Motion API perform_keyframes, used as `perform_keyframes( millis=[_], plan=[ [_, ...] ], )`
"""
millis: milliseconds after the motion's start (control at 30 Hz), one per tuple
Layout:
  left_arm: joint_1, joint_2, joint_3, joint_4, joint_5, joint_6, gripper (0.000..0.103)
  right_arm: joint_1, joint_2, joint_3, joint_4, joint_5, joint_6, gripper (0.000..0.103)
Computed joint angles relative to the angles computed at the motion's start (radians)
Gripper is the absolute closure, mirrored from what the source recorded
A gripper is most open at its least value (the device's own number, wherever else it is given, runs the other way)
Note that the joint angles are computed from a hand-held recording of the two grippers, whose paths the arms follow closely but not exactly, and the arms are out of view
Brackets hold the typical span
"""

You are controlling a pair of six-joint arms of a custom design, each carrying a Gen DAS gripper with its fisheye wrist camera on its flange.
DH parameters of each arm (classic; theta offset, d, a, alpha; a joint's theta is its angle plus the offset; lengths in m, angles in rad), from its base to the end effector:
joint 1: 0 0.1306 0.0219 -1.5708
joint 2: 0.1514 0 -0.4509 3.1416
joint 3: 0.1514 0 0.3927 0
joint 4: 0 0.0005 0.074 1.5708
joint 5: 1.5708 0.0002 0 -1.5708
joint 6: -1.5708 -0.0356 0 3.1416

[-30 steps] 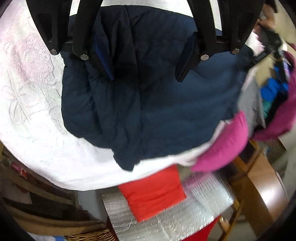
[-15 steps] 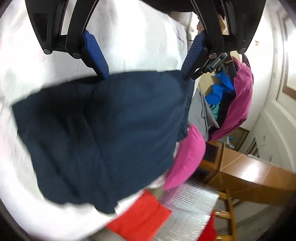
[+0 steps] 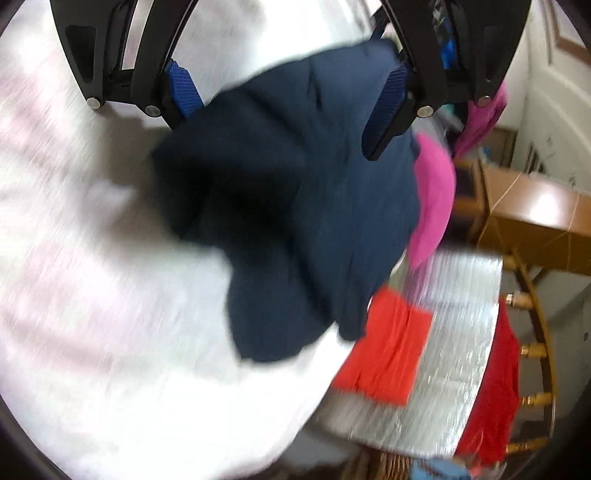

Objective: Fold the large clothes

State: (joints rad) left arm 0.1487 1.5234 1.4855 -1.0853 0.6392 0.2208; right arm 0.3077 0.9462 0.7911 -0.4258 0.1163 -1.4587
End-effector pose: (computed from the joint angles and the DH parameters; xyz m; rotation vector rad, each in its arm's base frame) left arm 0.5030 0.0534 0.4716 -0.2838 2.5801 -0.8773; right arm 0.2832 0.0851 0.4111 1.3045 1.8787 0.8691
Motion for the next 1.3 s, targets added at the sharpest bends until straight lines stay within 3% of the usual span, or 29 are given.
perform_keyframes(
  millis=[200,300,367,567,667,800,900,967,1033,1133,1233,1300],
  plan=[
    [-0.026,-0.025,-0.031,0.077,-0.032,0.035,0.053,-0.022,0.04,0.024,-0.024,-0.026,0.035,0.021],
    [-0.036,-0.039,-0.038,0.097,-0.049,0.028,0.064,-0.016,0.046,0.035,-0.04,-0.016,0.044,0.046],
    [-0.027,-0.041,-0.035,0.103,-0.048,0.012,0.072,-0.028,0.048,0.03,-0.034,-0.029,0.047,0.053],
    [-0.043,-0.084,-0.059,0.104,-0.067,-0.023,0.079,0.011,0.084,0.129,-0.152,0.136,0.213,0.06],
    [-0.056,-0.111,-0.077,0.091,-0.088,-0.065,0.08,0.002,0.087,0.142,-0.149,0.166,0.249,0.06],
    [-0.068,-0.106,-0.078,0.083,-0.115,-0.088,0.078,-0.03,0.13,0.159,-0.196,0.093,0.248,0.06],
    [-0.044,-0.072,-0.05,0.045,-0.081,-0.057,0.066,-0.042,0.125,0.154,-0.181,0.054,0.228,0.057],
    [-0.039,-0.074,-0.051,0.038,-0.091,-0.058,0.054,-0.037,0.118,0.16,-0.218,0.052,0.201,0.037],
    [-0.036,-0.094,-0.068,0.044,-0.129,-0.087,0.048,-0.039,0.094,0.144,-0.222,0.048,0.174,0.031],
    [-0.033,-0.116,-0.074,0.057,-0.181,-0.112,0.044,-0.042,0.037,0.11,-0.221,0.051,0.116,0.029],
    [-0.022,-0.161,-0.101,0.109,-0.231,-0.115,0.041,-0.023,-0.018,0.097,-0.262,0.13,0.063,0.029],
    [-0.022,-0.206,-0.13,0.188,-0.305,-0.112,0.04,-0.003,-0.066,0.106,-0.359,0.259,0.063,0.026]
  ],
)
